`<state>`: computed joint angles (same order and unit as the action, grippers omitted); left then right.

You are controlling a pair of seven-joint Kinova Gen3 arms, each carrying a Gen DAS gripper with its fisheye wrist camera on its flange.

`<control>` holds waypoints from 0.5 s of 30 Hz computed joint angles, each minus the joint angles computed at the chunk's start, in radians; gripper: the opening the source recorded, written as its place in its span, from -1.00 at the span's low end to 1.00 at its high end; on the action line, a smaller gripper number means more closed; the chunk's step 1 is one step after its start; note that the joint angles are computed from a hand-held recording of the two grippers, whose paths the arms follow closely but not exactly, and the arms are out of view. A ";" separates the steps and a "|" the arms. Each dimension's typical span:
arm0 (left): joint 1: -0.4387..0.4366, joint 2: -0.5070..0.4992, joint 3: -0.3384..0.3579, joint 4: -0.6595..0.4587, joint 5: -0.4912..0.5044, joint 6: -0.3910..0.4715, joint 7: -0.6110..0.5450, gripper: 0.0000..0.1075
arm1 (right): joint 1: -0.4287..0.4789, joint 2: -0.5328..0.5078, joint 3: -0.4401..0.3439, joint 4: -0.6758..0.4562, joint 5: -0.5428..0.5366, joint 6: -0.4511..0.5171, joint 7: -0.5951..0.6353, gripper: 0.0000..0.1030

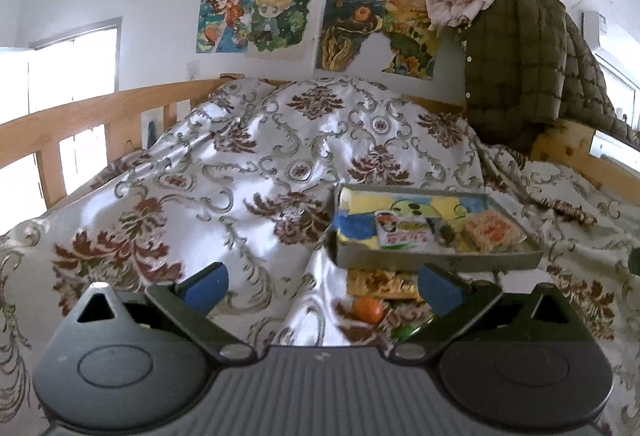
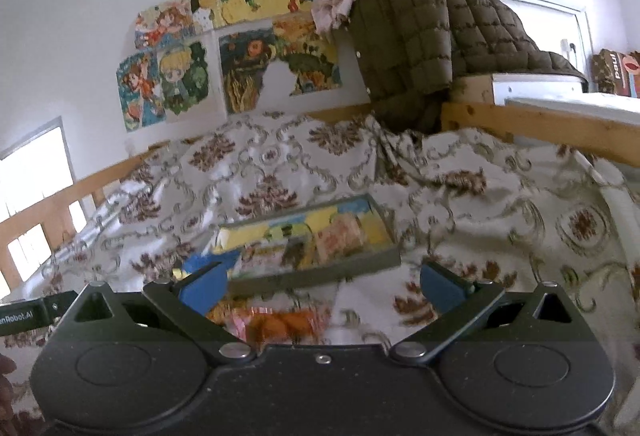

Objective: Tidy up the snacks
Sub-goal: 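Move both open tools back toward the snacks beside the tray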

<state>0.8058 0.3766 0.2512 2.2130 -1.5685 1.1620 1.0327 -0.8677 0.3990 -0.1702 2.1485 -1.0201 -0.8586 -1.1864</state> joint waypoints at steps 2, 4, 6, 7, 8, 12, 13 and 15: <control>0.010 0.006 0.005 0.014 0.011 0.005 0.026 0.91 | -0.018 0.001 -0.004 0.002 -0.042 0.000 0.025 0.99; 0.012 0.011 0.008 0.022 0.020 -0.004 0.044 0.91 | -0.030 0.002 -0.010 0.011 -0.066 0.003 0.041 0.99; 0.013 0.018 0.008 0.027 0.026 -0.015 0.061 0.91 | -0.039 0.006 -0.015 0.013 -0.084 0.010 0.056 0.99; 0.015 0.023 0.009 0.028 0.031 -0.020 0.066 0.91 | -0.042 0.008 -0.016 0.012 -0.091 0.017 0.065 0.99; 0.018 0.028 0.009 0.030 0.032 -0.025 0.072 0.91 | -0.045 0.012 -0.017 0.010 -0.095 0.027 0.079 0.99; 0.029 0.050 0.008 0.030 0.032 -0.041 0.069 0.91 | -0.057 0.031 -0.014 -0.010 -0.101 0.056 0.128 0.99; 0.032 0.054 0.007 0.029 0.032 -0.041 0.063 0.91 | -0.056 0.035 -0.013 -0.015 -0.099 0.070 0.136 0.99; 0.038 0.059 0.004 0.026 0.030 -0.041 0.052 0.91 | -0.057 0.039 -0.009 -0.022 -0.098 0.088 0.148 0.99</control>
<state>0.8438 0.4361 0.2551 2.2392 -1.5383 1.1212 1.0852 -0.9243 0.4376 -0.1793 2.1264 -1.1181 -0.7706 -1.0387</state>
